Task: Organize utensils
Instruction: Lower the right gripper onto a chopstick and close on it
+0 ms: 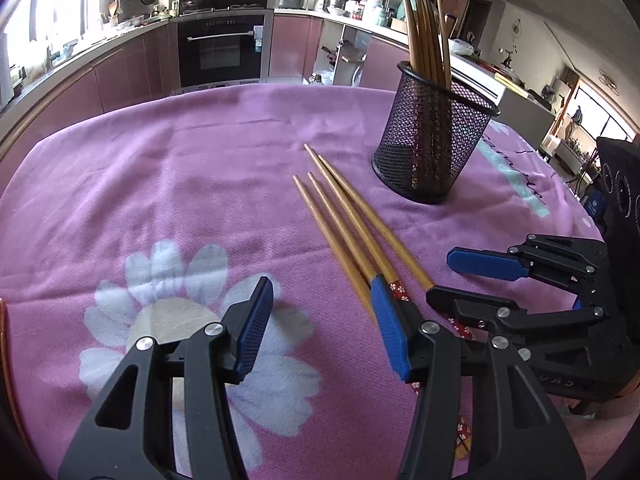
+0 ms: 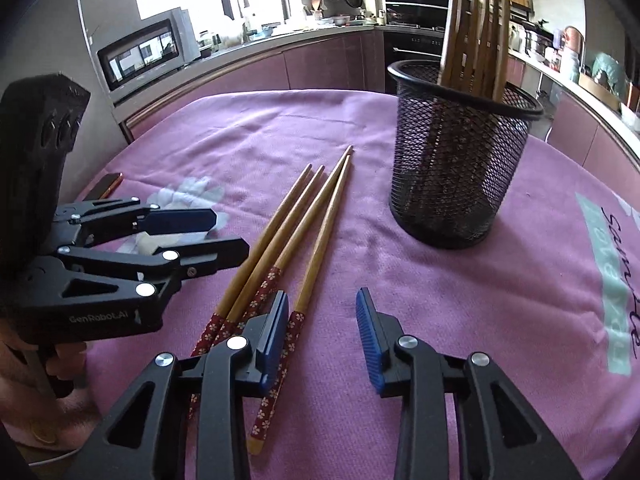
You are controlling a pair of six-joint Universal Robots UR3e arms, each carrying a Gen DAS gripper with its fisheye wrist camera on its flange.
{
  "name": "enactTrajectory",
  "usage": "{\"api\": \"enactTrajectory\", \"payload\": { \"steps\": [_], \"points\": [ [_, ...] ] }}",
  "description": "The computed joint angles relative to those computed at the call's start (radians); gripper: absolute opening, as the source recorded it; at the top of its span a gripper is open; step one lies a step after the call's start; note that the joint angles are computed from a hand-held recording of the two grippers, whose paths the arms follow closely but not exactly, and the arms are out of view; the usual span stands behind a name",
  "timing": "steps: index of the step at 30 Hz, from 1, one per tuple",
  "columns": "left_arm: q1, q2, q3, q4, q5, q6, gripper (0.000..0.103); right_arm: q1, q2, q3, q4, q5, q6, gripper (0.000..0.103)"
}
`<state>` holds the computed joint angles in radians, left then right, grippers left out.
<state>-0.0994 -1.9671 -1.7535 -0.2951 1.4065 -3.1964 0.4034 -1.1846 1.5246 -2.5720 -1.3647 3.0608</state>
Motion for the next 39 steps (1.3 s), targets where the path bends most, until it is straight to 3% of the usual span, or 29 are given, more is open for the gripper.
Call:
{"api": "enactTrajectory", "payload": {
  "steps": [9,13,18,26,39],
  "points": [
    [-0.024,-0.050,0.078,-0.042,0.030,0.017,0.047,-0.011,-0.002,0.003,-0.001,0.010,0.002,0.032],
    [-0.032,-0.061,0.111,-0.080,0.051,0.050,0.035,-0.012,0.002,-0.001,-0.001,0.015,0.005,0.032],
    [-0.034,-0.065,0.122,-0.094,0.060,0.089,0.030,-0.014,0.003,-0.006,0.001,0.016,0.006,0.033],
    [0.000,-0.058,0.097,-0.071,0.025,0.076,0.014,-0.010,0.049,-0.083,0.029,0.021,0.003,0.032],
    [-0.005,-0.102,0.157,-0.079,0.054,0.034,0.014,0.020,0.216,-0.350,0.143,-0.024,0.031,0.021]
  ]
}}
